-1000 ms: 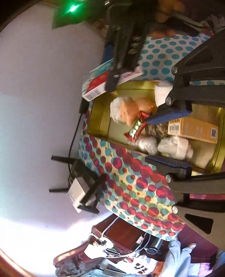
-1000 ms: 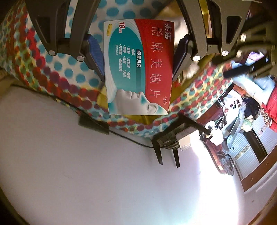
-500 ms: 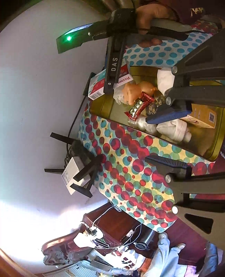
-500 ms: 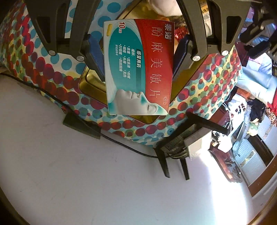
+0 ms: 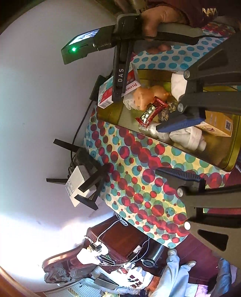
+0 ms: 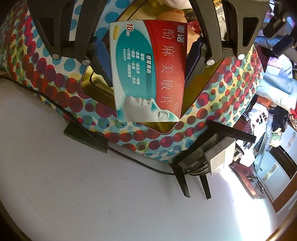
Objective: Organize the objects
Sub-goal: 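Lower the red-and-teal medicine box into the tray and open the right tool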
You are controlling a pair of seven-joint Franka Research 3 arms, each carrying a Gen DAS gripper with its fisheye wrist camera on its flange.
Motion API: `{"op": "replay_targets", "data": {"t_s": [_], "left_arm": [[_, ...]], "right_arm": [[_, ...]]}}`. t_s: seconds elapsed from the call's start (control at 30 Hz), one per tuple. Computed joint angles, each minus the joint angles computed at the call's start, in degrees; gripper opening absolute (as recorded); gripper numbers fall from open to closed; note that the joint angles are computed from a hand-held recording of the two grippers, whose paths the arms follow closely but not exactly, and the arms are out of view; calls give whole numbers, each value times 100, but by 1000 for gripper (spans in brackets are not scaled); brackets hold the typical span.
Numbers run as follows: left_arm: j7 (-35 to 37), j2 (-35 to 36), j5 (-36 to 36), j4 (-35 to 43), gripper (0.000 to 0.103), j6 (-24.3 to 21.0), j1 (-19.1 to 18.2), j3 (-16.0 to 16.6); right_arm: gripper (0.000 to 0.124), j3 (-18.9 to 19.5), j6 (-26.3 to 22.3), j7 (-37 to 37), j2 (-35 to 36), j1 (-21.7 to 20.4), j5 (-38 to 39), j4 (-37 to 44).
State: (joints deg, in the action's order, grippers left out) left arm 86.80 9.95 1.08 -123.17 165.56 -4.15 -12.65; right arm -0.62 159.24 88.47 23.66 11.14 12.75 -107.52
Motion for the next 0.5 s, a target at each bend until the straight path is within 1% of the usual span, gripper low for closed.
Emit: {"op": "replay_targets", "data": {"t_s": [0.17,0.23,0.27,0.37,0.43,0.47,0.5], "left_arm": [[-287,-49,346,-16,40,68,-108,109],[-250,-61,315,-22,40,83,-81,71],[-384,-76,451,-38,40,108,-131,129],[-401,-65,513,-13,40,96,-134,112],[-386,-68,484,-12,40,97,-118,83],[-436,-70,540,-10,40,95,-141,102],[-515,-74,627,-13,40,109,-171,134]], "right_arm": [[69,-45,-78,54,44,42,-100,72],[69,-101,-107,139,44,87,-172,82],[69,-126,-117,195,44,110,-210,86],[70,-141,-122,296,22,127,-263,69],[74,-159,-100,373,2,140,-302,43],[81,-164,-34,401,-22,144,-315,1],[88,-260,41,548,-53,224,-427,-52]]}}
